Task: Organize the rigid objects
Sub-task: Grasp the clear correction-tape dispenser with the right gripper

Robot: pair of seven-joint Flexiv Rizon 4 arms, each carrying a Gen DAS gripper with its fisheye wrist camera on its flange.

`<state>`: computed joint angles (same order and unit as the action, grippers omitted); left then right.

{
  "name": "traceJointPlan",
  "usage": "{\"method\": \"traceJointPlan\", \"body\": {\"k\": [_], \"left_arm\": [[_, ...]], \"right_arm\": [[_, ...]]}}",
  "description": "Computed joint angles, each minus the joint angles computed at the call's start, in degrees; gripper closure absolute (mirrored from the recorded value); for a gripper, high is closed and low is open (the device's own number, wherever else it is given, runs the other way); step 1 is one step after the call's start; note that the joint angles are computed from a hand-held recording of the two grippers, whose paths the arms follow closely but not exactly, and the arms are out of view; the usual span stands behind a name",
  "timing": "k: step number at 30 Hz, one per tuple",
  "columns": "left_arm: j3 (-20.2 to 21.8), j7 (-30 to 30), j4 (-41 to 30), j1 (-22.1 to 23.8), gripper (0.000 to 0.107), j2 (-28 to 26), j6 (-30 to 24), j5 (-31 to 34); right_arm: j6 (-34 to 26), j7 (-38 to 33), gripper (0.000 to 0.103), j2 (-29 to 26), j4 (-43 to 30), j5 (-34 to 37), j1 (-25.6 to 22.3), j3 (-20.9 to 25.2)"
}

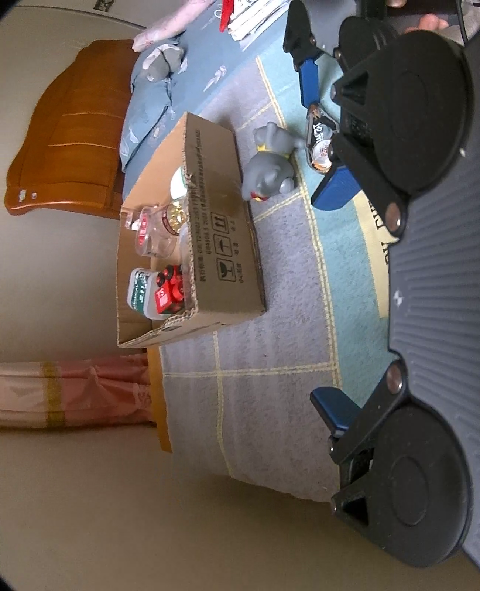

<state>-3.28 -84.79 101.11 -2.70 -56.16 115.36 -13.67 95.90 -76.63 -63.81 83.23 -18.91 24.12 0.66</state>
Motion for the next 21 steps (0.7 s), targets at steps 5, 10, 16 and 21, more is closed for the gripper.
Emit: {"method": "traceJointPlan", "body": {"k": [5, 10, 16, 21], "left_arm": [[-1.4, -0.4, 0.0, 1.7, 0.005, -0.3, 0.1, 1.4], [-1.5, -0.7, -0.3, 2.1, 0.005, -0.6, -0.5, 1.6], [-0.8, -0.3, -1.1, 1.0, 0.005, -0.6, -1.5, 1.3], [-0.6, 1.1, -2.4, 0.0, 0.005, -0.7, -2.9, 1.5]], "right_arm": [[-2.0, 3.0, 0.000, -0.4, -1.7, 1.3, 2.1, -2.1], [-1.6, 4.1, 0.009, -0.4, -1.8, 1.1, 2.7, -3.2], [-0.5, 2.0, 0.012, 0.1, -0.5, -0.1, 0.2, -1.3], [-1.1, 0.5, 0.012, 0.3, -0.3, -0.3, -2.3, -0.1]]}}
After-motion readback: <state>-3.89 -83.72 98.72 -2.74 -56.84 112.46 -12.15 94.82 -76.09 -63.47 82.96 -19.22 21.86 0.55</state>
